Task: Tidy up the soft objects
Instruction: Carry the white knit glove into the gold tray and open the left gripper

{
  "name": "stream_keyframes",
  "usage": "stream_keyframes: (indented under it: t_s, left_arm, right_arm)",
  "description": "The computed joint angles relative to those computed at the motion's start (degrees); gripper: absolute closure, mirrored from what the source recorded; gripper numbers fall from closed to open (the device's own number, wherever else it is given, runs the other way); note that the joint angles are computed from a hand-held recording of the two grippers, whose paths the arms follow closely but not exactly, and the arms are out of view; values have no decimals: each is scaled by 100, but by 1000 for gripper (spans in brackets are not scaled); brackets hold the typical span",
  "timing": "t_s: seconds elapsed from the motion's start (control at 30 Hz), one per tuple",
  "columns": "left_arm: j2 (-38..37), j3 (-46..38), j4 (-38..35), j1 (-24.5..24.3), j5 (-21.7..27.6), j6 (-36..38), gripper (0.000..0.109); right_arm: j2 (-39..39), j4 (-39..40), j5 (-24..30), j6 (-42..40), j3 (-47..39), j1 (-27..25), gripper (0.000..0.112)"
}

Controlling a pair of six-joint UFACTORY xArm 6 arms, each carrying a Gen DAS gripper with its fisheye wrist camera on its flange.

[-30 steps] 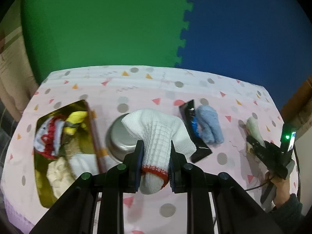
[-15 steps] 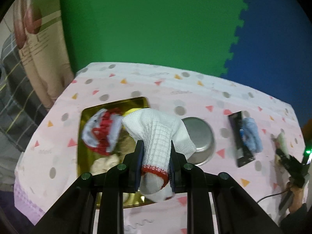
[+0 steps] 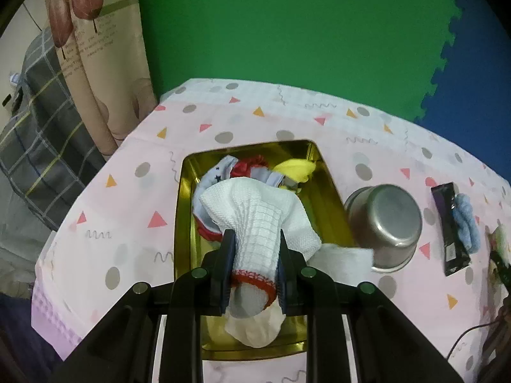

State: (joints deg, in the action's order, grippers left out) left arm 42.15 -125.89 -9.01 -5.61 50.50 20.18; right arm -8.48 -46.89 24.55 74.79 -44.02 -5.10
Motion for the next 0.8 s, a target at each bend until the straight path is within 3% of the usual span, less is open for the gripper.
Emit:
stream_keyframes:
  t_s: [0.43, 0.63, 0.7, 0.8]
  left_arm:
    - [195, 202, 113, -2, -216, 157, 87]
    - [126, 369, -53, 26, -284, 372, 71]
    - [46, 500, -192, 39, -356, 516, 58]
    - [-163, 837, -270, 35, -628, 637, 53]
  right_arm:
    - [51, 0, 244, -85, -113, 94, 79]
    - [81, -2, 321, -108, -160, 128, 79]
    - [81, -8, 359, -114, -169, 143, 79]
    - [95, -12, 414, -133, -194, 164, 79]
